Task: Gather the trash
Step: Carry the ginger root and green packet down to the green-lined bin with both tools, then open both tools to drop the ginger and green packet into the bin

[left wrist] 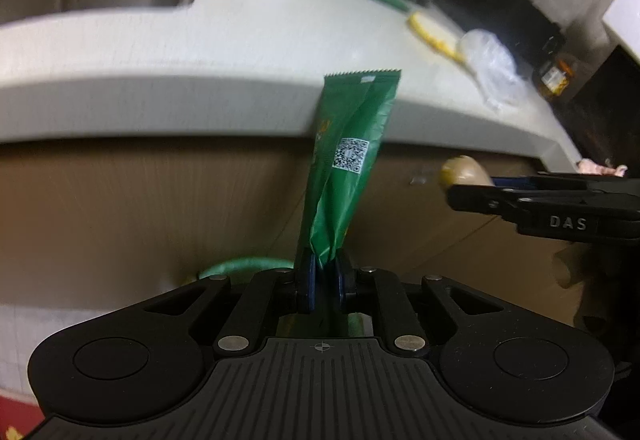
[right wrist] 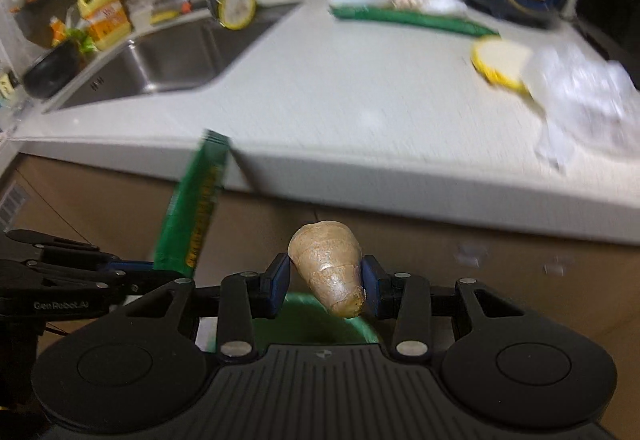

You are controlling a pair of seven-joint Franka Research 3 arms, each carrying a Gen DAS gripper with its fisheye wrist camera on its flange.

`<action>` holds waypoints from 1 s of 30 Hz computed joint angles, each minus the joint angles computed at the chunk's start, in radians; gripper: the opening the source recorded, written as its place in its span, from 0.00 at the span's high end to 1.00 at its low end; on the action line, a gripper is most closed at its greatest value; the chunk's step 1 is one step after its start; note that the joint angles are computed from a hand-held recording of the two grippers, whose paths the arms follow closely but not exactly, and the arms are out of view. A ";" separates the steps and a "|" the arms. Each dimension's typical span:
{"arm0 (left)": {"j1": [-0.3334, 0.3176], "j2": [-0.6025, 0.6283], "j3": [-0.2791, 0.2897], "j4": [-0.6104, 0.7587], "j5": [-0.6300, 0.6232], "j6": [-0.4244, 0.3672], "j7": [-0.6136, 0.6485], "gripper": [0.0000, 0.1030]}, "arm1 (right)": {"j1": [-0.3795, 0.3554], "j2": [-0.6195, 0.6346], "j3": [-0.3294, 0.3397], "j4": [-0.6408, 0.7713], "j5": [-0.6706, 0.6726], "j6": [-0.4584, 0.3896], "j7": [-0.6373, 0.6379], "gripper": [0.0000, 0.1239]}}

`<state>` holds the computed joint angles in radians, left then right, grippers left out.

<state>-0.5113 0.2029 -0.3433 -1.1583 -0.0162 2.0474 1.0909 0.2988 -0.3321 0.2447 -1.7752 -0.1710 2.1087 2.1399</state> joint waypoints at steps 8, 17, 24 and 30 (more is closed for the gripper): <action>0.045 -0.066 0.005 -0.177 -0.099 0.036 -0.039 0.88 | -0.017 -0.038 -0.005 -0.078 0.015 -0.078 0.054 0.69; 0.066 -0.074 -0.002 -0.308 -0.229 0.089 -0.125 0.88 | 0.001 0.006 -0.014 -0.068 0.032 -0.117 0.005 0.69; 0.025 -0.064 0.011 -0.505 -0.030 0.329 -0.390 0.84 | 0.032 0.065 -0.030 -0.063 0.058 -0.112 -0.079 0.69; 0.027 -0.013 0.026 -0.578 0.063 0.435 -0.545 0.77 | 0.064 0.127 -0.041 -0.061 0.058 -0.105 -0.186 0.69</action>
<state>-0.4846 0.1896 -0.3176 -1.7359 0.0469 2.4824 0.5459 0.3625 -0.2051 0.2033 -1.8360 -0.1128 2.0037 1.9537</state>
